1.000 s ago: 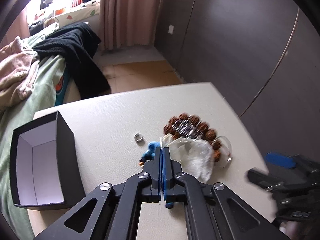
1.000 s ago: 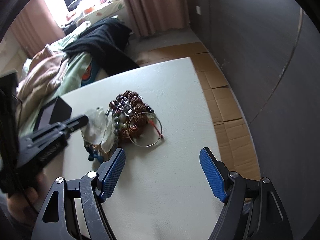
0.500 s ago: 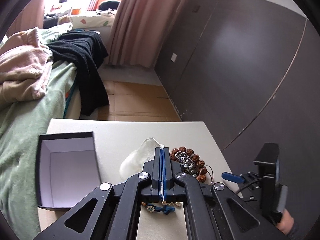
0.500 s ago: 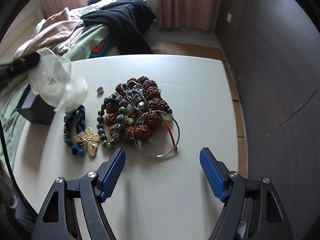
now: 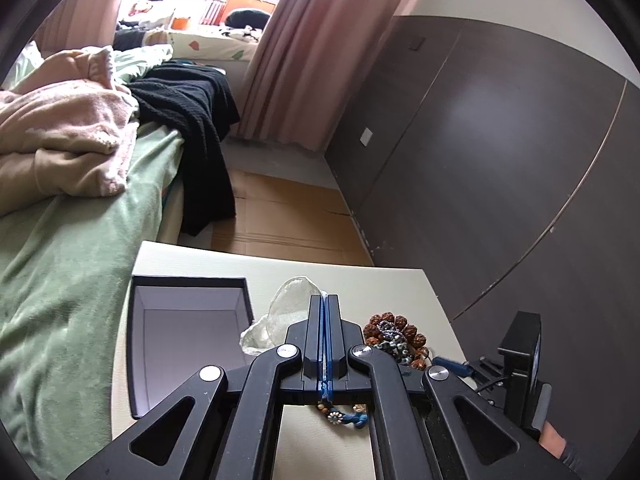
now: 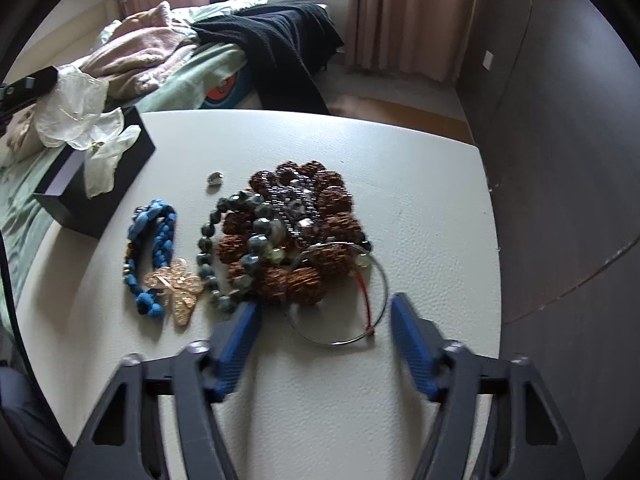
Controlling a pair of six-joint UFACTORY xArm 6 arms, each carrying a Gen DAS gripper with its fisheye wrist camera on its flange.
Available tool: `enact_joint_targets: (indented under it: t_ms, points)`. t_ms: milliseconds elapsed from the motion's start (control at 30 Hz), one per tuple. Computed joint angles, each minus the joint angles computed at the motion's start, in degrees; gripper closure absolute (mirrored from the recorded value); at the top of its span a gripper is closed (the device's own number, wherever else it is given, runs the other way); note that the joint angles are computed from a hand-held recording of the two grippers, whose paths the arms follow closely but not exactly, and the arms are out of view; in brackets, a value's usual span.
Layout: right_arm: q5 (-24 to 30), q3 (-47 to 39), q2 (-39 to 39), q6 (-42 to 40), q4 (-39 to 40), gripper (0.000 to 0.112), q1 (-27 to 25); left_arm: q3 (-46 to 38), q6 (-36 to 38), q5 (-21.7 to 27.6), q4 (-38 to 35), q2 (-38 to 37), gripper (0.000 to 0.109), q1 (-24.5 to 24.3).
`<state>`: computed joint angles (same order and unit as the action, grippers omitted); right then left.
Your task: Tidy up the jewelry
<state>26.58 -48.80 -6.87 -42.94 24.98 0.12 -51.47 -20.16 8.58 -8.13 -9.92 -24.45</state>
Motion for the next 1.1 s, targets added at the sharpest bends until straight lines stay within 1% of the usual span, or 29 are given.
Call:
enact_joint_targets:
  t_ms: [33,200,267,400,600,633,667,700,733,800,867,900,967,1033,1100]
  points:
    - [0.6,0.0,-0.3,-1.0,1.2,0.063,-0.1,0.1,-0.2,0.0,0.3,-0.2,0.109,0.1]
    - [2.7,0.4,-1.9,-2.3,3.4,0.063,-0.7,1.8,-0.9,-0.6,1.4,-2.1,0.109,0.8]
    - [2.7,0.7,-2.9,-1.6,3.7,0.063,-0.6,2.6,-1.4,-1.1,2.1,-3.0,0.109,1.4]
    - [2.8,1.7,-6.1,-1.4,6.7,0.063,0.0,4.1,-2.8,-1.9,3.6,-4.6,0.109,2.8]
    - [2.2,1.7,-8.8,0.9,9.3,0.063,4.0,4.4,-2.5,-2.9,2.6,-4.2,0.109,4.4]
    - [2.3,1.7,-9.2,1.1,9.8,0.063,4.7,4.4,-3.9,-3.2,3.7,-4.1,0.109,4.8]
    - [2.2,1.7,-9.5,1.1,10.6,0.063,5.4,4.4,-7.4,-3.5,6.6,-4.0,0.109,5.5]
    - [2.0,1.6,-9.5,0.9,11.6,0.063,6.2,4.5,-8.4,-3.7,7.2,-4.0,0.109,5.8]
    - [1.7,1.5,-9.6,0.9,12.2,0.063,6.9,4.2,-7.4,-3.2,5.7,-3.8,0.108,5.8]
    - [1.6,1.0,-9.4,0.7,13.6,0.063,8.2,3.0,-4.2,-0.7,1.3,-3.3,0.108,5.9]
    - [1.9,0.2,-8.8,0.7,15.0,0.063,9.4,2.9,-2.2,0.1,-2.2,-3.2,0.106,6.2]
    - [2.1,-0.2,-8.5,0.6,15.9,0.063,10.0,3.1,-2.5,0.2,-2.4,-3.4,0.105,6.5]
    - [2.1,-0.8,-8.0,1.0,16.7,0.063,11.2,3.2,-2.5,1.5,-3.5,-3.8,0.092,7.2]
    - [2.1,-1.2,-7.7,1.4,17.5,0.063,12.3,4.3,-0.7,1.0,-6.6,-4.6,0.05,7.6]
    - [2.3,-1.8,-7.0,1.4,18.9,0.063,13.3,6.1,-3.7,-1.1,-4.8,-5.9,0.039,8.5]
